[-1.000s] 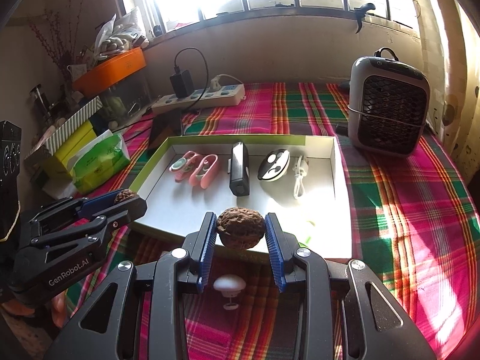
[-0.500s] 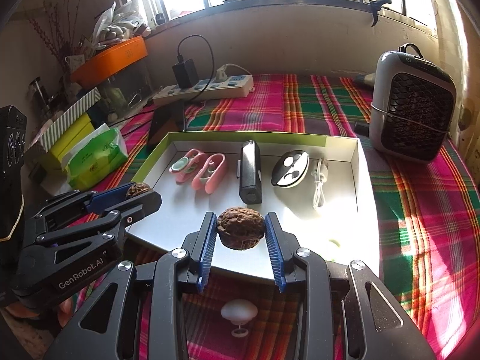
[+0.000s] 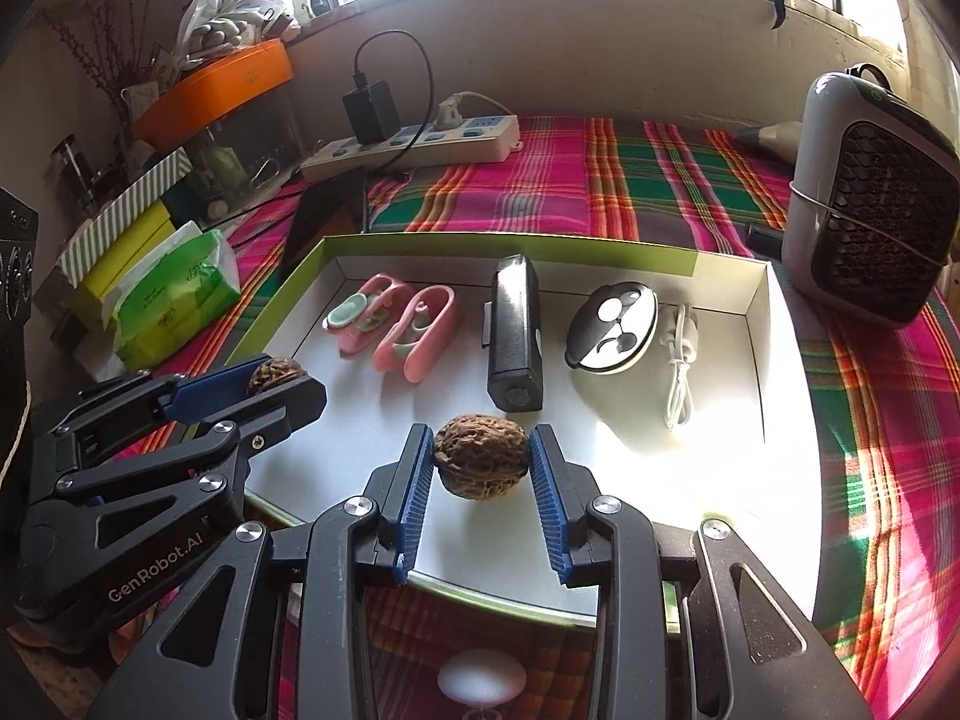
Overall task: Organize objects
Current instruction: 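Lower the walnut into the tray with the left tool while the right tool lowers its walnut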
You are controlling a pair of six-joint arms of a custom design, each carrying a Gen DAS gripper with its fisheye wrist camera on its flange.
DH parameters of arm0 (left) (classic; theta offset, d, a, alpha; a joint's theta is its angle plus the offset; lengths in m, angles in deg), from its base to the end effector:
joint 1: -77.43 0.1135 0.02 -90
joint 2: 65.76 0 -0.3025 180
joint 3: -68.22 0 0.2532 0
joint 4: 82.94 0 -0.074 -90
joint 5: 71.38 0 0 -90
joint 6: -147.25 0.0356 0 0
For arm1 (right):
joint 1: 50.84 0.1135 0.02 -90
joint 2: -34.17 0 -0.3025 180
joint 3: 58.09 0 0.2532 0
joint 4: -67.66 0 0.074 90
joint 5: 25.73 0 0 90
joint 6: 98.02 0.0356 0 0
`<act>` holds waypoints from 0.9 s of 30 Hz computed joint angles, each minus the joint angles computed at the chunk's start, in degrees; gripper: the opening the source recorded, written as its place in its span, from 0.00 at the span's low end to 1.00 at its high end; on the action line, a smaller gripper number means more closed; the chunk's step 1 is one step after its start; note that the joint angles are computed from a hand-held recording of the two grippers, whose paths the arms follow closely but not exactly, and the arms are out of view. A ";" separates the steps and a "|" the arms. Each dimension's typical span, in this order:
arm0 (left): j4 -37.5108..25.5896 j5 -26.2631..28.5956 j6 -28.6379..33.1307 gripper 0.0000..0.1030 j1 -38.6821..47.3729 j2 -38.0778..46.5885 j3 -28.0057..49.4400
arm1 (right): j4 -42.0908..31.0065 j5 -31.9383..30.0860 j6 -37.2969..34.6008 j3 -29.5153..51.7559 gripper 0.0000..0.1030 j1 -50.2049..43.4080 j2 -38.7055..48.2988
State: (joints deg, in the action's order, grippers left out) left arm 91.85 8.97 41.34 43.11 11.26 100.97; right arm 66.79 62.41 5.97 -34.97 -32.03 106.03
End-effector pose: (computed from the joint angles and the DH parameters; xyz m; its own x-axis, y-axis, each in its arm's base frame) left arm 0.1720 -0.1102 0.1486 -0.7315 0.1722 -0.6598 0.2759 0.9596 -0.0556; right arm 0.1547 0.0539 0.1272 -0.7823 -0.0112 -0.6228 -0.1577 0.9708 0.1806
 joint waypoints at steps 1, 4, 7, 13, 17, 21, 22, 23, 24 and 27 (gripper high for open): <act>-0.02 0.15 0.00 0.28 0.13 0.22 0.26 | 0.16 -0.31 -0.15 0.13 0.34 -0.13 0.41; -0.59 1.70 0.35 0.28 1.12 1.20 1.50 | 0.43 -0.46 -0.44 0.69 0.34 -0.13 1.49; -1.00 2.60 0.85 0.28 2.02 2.81 2.79 | 0.18 -0.81 -1.24 1.74 0.34 -0.54 2.72; -0.96 2.70 2.17 0.28 3.05 4.88 4.19 | 0.85 -1.25 -1.70 2.81 0.34 -1.16 4.63; -0.38 2.82 2.91 0.28 3.53 6.22 4.76 | 1.46 -1.37 -1.56 3.06 0.34 -0.92 5.56; 0.01 3.07 3.43 0.28 3.91 6.60 4.92 | 1.28 -1.26 -1.14 3.46 0.34 -0.88 5.98; 0.07 3.17 3.62 0.28 4.03 6.82 5.01 | 1.28 -1.12 -1.14 3.53 0.34 -0.76 6.08; 0.26 3.20 3.77 0.28 4.12 6.92 5.02 | 1.26 -1.04 -1.07 3.61 0.34 -0.68 6.15; 0.41 3.23 3.86 0.28 4.19 7.00 5.00 | 1.36 -1.07 -1.05 3.55 0.34 -0.70 6.16; 0.39 3.25 3.96 0.28 4.23 6.97 4.99 | 1.63 -1.10 -1.07 3.42 0.34 -0.79 6.26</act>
State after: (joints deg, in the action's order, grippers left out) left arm 92.24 12.22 45.31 47.34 18.22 105.96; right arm 68.43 61.32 4.91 -31.56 -32.83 112.29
